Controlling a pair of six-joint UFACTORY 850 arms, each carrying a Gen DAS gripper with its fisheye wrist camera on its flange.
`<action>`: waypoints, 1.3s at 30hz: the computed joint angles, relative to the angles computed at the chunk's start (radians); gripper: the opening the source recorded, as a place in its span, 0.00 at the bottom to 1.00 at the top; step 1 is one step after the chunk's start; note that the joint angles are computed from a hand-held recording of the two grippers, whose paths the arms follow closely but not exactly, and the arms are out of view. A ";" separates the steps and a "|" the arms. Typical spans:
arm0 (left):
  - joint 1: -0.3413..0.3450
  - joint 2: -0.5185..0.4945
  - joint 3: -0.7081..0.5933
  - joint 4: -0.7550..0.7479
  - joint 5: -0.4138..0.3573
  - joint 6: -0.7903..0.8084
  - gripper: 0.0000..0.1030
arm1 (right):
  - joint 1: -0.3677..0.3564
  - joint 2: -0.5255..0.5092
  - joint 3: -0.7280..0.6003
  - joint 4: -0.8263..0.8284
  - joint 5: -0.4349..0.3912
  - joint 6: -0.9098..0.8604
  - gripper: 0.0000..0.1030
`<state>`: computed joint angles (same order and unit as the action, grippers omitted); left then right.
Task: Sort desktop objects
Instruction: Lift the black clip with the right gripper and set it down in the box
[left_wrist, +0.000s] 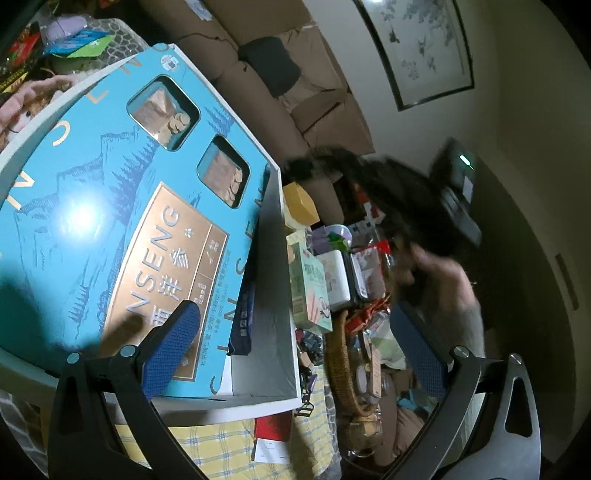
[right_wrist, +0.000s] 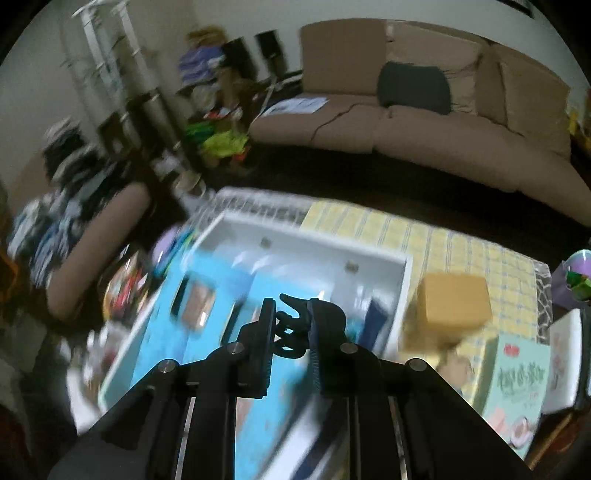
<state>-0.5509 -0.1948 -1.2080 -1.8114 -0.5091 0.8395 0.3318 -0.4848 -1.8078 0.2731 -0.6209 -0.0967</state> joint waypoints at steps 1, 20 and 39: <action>0.001 0.000 -0.001 0.005 0.004 0.000 1.00 | -0.003 -0.033 -0.038 0.000 0.009 0.034 0.16; 0.030 0.021 0.022 0.006 0.009 -0.004 1.00 | -0.060 -0.119 -0.021 0.208 0.106 0.079 0.57; 0.073 0.053 0.062 -0.048 -0.024 0.032 1.00 | -0.042 -0.189 -0.054 0.318 -0.105 -0.174 0.93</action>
<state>-0.4781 -0.1416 -1.1463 -1.8598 -0.5332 0.8711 0.2899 -0.6737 -1.8621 0.5910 -0.7256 -0.2706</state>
